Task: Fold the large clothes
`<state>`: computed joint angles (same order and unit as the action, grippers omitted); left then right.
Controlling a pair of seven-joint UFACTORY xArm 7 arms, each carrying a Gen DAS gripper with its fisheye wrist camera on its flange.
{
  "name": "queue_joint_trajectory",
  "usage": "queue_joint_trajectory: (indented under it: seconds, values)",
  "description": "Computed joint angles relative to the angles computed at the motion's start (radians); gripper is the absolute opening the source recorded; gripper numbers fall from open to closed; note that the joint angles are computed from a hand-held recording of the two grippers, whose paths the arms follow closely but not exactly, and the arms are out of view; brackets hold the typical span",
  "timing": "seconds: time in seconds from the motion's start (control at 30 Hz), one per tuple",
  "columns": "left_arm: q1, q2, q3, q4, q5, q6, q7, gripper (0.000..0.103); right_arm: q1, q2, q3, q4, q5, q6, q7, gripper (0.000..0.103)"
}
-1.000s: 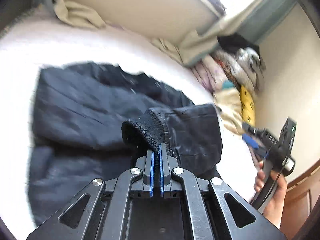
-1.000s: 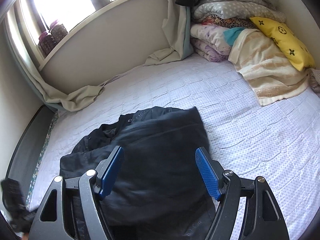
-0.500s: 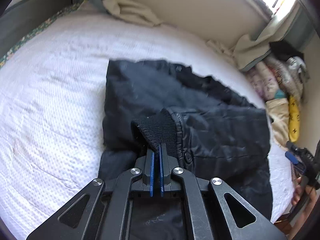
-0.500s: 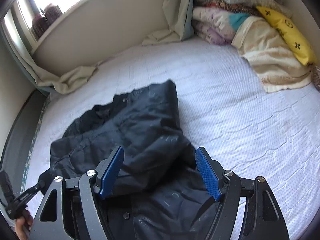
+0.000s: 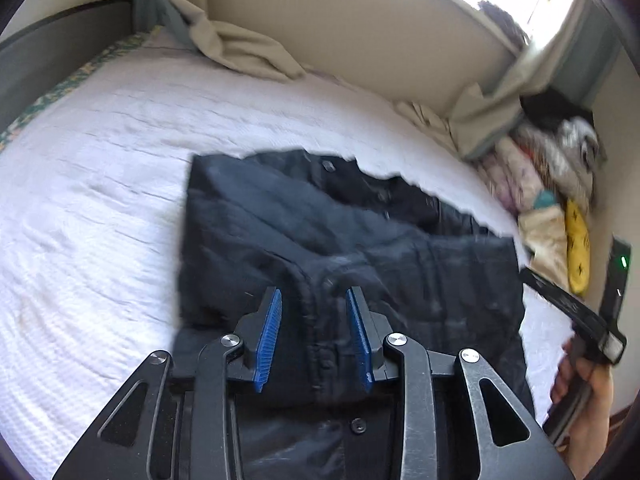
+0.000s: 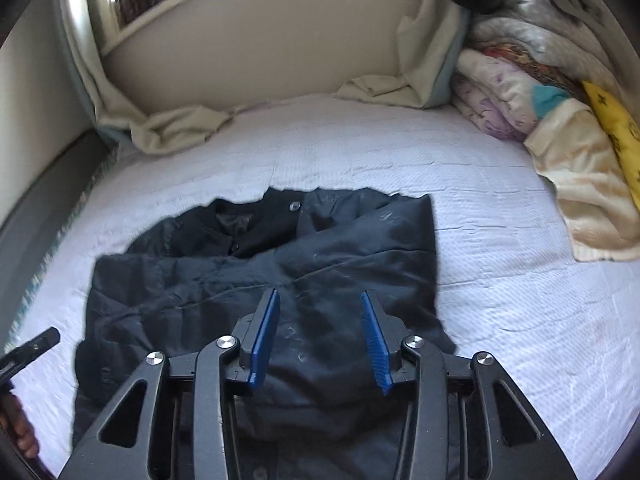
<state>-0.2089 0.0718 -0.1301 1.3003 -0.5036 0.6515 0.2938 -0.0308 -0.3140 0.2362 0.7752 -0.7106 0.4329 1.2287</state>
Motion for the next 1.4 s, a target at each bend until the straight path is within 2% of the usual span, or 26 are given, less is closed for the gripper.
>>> queue_joint_trajectory:
  seconds: [0.1, 0.23, 0.33, 0.43, 0.7, 0.83, 1.0, 1.1, 1.13, 1.17, 1.2, 1.3, 1.4]
  values:
    - [-0.027, 0.04, -0.012, 0.016, 0.099, 0.002, -0.031, 0.037, 0.006, 0.093, -0.004, 0.044, -0.006, 0.055, -0.001, 0.039]
    - [-0.056, 0.082, -0.011, 0.021, 0.261, 0.001, -0.097, 0.037, 0.045, 0.176, -0.07, 0.062, 0.046, 0.133, -0.033, 0.032]
    - [-0.056, 0.112, -0.017, 0.025, 0.283, 0.001, -0.094, 0.038, 0.054, 0.18, -0.117, 0.038, 0.079, 0.131, -0.027, 0.023]
    - [-0.063, 0.134, -0.018, 0.016, 0.319, -0.026, -0.104, 0.04, 0.053, 0.177, -0.132, 0.017, 0.077, 0.095, -0.025, 0.022]
    - [-0.085, 0.142, -0.012, -0.027, 0.418, -0.103, -0.165, 0.04, 0.093, 0.264, -0.116, 0.073, -0.127, 0.182, 0.099, 0.022]
    - [-0.077, 0.144, -0.019, -0.031, 0.413, -0.109, -0.159, 0.04, 0.13, 0.29, -0.135, 0.085, -0.201, 0.211, 0.171, 0.022]
    - [-0.084, 0.141, -0.016, -0.041, 0.44, -0.124, -0.168, 0.04, 0.128, 0.252, -0.166, 0.052, -0.128, 0.142, 0.128, 0.023]
    - [-0.085, 0.139, -0.017, -0.043, 0.448, -0.127, -0.171, 0.04, 0.114, 0.197, -0.172, 0.027, -0.009, 0.103, 0.039, 0.029]
    - [-0.085, 0.141, -0.017, -0.04, 0.449, -0.126, -0.172, 0.04, 0.116, 0.173, -0.172, 0.023, 0.017, 0.11, 0.031, 0.037]
    - [-0.085, 0.142, -0.017, -0.039, 0.45, -0.125, -0.173, 0.04, 0.1, 0.142, -0.149, 0.017, 0.005, 0.119, 0.065, 0.049]
    - [-0.086, 0.143, -0.017, -0.037, 0.452, -0.124, -0.175, 0.04, 0.088, 0.12, -0.127, 0.016, -0.022, 0.131, 0.105, 0.053]
    - [-0.085, 0.143, -0.018, -0.035, 0.452, -0.121, -0.177, 0.04, 0.074, 0.059, -0.061, 0.021, -0.111, 0.152, 0.184, 0.054]
    - [-0.088, 0.146, -0.016, -0.033, 0.457, -0.12, -0.186, 0.04, 0.078, 0.048, -0.015, 0.032, -0.18, 0.102, 0.215, 0.054]
